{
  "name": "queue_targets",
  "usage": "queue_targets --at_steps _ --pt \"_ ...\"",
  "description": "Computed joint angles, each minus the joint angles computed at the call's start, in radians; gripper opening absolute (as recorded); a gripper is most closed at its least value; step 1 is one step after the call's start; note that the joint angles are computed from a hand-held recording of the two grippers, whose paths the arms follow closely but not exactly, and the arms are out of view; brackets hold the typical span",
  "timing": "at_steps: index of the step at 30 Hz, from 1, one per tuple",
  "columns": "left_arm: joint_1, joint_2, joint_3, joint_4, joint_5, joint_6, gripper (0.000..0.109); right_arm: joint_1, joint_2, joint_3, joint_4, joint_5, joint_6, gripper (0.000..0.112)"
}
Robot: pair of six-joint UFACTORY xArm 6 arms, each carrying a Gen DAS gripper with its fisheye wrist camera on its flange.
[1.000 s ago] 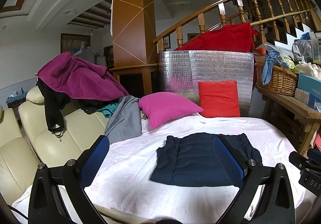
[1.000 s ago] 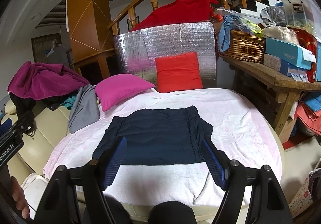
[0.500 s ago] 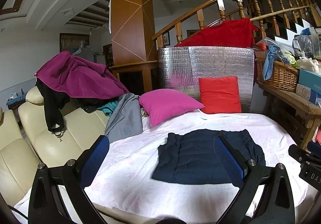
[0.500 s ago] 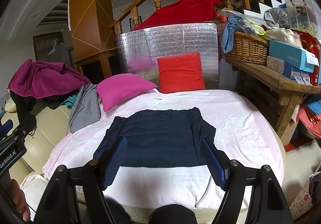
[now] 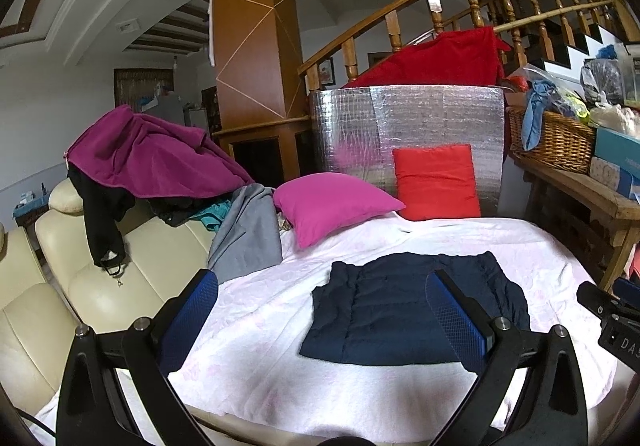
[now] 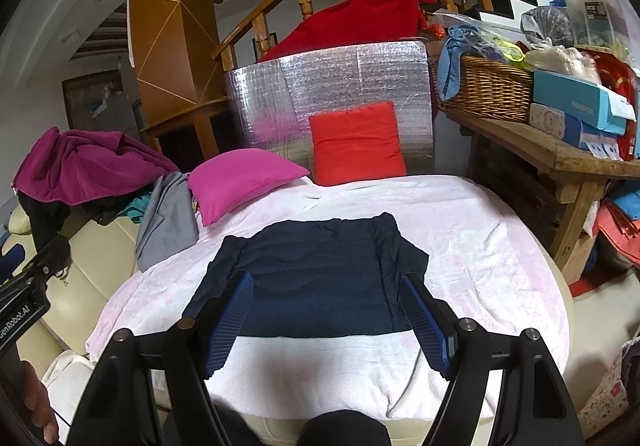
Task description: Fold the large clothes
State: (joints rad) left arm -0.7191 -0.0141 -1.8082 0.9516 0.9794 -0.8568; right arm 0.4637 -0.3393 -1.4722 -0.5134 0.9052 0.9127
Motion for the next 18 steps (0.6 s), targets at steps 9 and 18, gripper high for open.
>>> queue_targets --at_steps 9,18 --pt "0.002 0.043 -0.052 -0.037 -0.017 0.038 0.103 -0.027 0.02 -0.019 0.012 0.004 -0.023 0.079" --pt "0.054 0.095 -0.102 -0.089 -0.039 0.074 0.103 -0.052 0.119 -0.106 0.036 0.003 -0.054 0.079"
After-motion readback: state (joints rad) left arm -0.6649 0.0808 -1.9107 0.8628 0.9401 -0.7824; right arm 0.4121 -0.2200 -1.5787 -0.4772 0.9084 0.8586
